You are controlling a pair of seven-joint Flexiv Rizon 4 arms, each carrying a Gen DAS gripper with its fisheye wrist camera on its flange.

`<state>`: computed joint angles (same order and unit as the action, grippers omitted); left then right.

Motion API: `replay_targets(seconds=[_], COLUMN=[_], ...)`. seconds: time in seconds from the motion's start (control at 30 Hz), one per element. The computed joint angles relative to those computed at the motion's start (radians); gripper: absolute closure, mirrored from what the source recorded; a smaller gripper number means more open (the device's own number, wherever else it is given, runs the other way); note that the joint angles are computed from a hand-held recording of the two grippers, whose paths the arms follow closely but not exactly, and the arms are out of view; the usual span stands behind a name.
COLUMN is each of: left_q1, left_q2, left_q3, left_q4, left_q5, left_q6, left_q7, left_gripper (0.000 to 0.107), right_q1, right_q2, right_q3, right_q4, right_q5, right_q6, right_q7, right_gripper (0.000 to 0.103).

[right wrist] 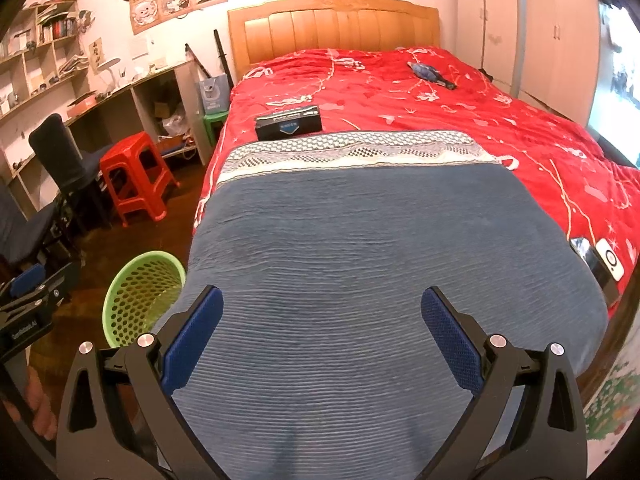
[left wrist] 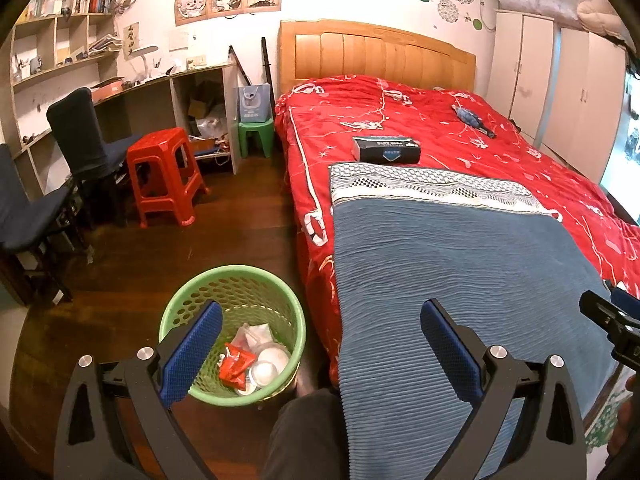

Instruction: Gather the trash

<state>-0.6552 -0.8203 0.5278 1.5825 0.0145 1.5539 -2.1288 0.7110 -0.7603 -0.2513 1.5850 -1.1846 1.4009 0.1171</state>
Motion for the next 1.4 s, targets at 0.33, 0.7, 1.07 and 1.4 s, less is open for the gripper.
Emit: replay_targets(seconds=[0.33, 0.7, 1.07, 1.4], left_q1=[-0.022, -0.041, -0.045, -0.051], left_q2=[-0.01, -0.015, -0.014, -0.013], left_q3=[0.032, 0.058, 0.067, 0.073], left_q4=[-0.008, -0.011, -0.015, -0.016], left_q5=[0.005, 0.013, 0.025, 0.039], left_q6=[-0.004, -0.004, -0.013, -0.006], left_q7=[-0.03, -0.057, -0.078, -0.086], left_gripper=[0.011, 0.011, 0.011, 0.011], right_q1=[0.002, 0.006, 0.007, 0.01], right_q2=[-0.005, -0.011, -0.012, -0.012], right_q3=[-0.005, -0.005, -0.003, -0.007], right_q4=[-0.008, -0.022, -0.023, -0.022], right_q5=[-0.006, 0.0, 0.005, 0.003], right_q6=[0.007, 0.007, 0.005, 0.007], right_q7=[0.002, -0.007, -0.01, -0.006], right_gripper=[0.005, 0.005, 0.005, 0.005])
